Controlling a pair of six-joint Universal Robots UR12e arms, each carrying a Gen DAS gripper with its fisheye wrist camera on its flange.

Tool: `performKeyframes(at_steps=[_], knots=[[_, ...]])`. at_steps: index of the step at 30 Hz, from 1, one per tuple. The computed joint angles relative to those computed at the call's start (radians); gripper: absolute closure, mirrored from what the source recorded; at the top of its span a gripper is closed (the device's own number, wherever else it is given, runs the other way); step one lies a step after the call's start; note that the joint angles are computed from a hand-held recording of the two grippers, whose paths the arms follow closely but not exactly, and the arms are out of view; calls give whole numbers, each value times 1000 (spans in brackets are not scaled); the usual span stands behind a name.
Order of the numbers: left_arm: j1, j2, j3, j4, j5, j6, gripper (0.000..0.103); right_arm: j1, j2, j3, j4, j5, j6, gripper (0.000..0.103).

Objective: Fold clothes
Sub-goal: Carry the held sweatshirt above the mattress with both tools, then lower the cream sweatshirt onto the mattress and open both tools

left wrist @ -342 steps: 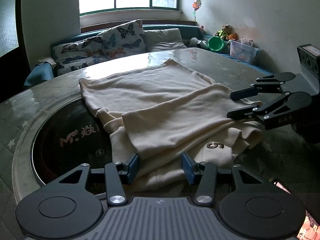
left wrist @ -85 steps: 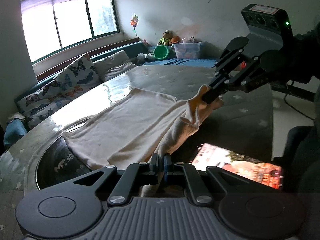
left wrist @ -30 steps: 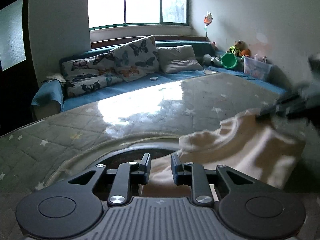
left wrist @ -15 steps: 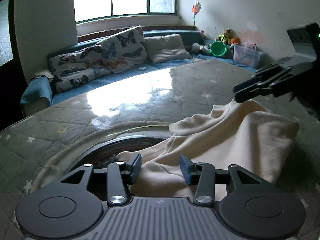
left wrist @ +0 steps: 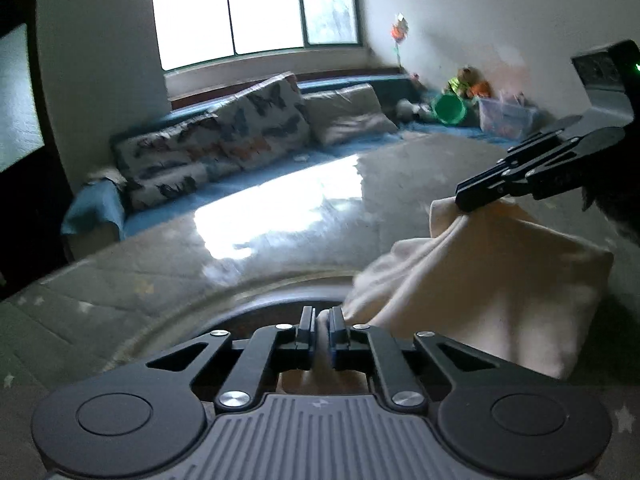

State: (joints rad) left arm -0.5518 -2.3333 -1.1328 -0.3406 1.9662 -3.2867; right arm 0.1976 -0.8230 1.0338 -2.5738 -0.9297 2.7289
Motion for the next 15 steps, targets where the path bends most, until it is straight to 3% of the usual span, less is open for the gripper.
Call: performKeyframes(at_steps=[2, 5, 7, 10, 15], knots=[[-4, -9, 17, -29, 27, 4, 95, 7, 4, -5, 7, -27, -16, 90], [3, -4, 21, -91, -14, -30, 86, 16, 8, -23, 89, -78, -49, 83], [5, 0, 18, -82, -15, -51, 79, 13, -2, 0, 48, -80, -43, 82], [16, 2, 19, -31, -74, -79, 77, 8, -13, 13, 30, -53, -35, 82], [31, -33, 95, -101, -166, -75, 71, 8, -23, 19, 71, -26, -64, 77]])
